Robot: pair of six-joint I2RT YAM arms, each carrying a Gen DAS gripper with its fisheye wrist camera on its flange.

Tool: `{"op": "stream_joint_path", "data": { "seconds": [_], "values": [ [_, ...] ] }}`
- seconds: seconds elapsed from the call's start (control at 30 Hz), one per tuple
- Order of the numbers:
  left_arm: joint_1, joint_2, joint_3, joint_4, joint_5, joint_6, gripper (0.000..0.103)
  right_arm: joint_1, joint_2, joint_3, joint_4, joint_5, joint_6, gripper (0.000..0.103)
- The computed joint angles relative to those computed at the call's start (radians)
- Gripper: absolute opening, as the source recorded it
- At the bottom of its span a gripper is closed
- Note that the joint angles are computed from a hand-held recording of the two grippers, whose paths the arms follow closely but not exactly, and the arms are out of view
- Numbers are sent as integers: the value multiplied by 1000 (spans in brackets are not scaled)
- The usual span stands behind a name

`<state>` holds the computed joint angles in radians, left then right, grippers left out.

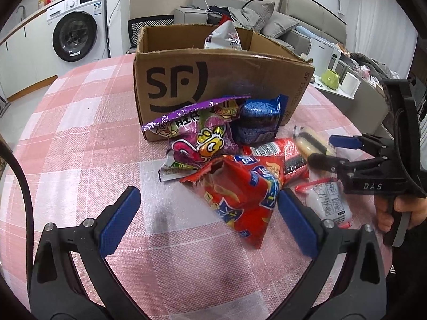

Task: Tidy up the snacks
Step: 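Close the right tool on the cracker pack while the left tool grasps the red chips bag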

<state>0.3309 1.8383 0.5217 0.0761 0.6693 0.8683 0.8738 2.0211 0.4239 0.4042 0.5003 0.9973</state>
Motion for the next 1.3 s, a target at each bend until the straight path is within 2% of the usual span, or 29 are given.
{"op": "stream_joint_path", "data": {
  "seconds": [0.13,0.27,0.77,0.87,0.97,1.0,1.1,1.3],
  "values": [
    [-13,17,0,24,-13,-5,102,-2,7,9,-6,7,-19,76],
    [-16,20,-9,39,-15,-9,102,7,6,2,6,14,-24,61],
    [-5,6,-20,23,15,34,99,51,-55,-61,57,58,23,60],
    [-4,4,-20,4,30,58,93,50,-52,-61,61,56,17,60],
    [-8,10,-21,-8,34,79,66,53,-49,-60,66,56,13,60],
    [-5,22,0,-60,45,107,54,54,-49,-60,66,56,13,60],
    [15,27,22,-130,77,154,44,62,-58,-61,57,65,16,60],
    [37,29,25,-165,98,197,42,73,-76,-67,47,77,25,60]
  ]
}}
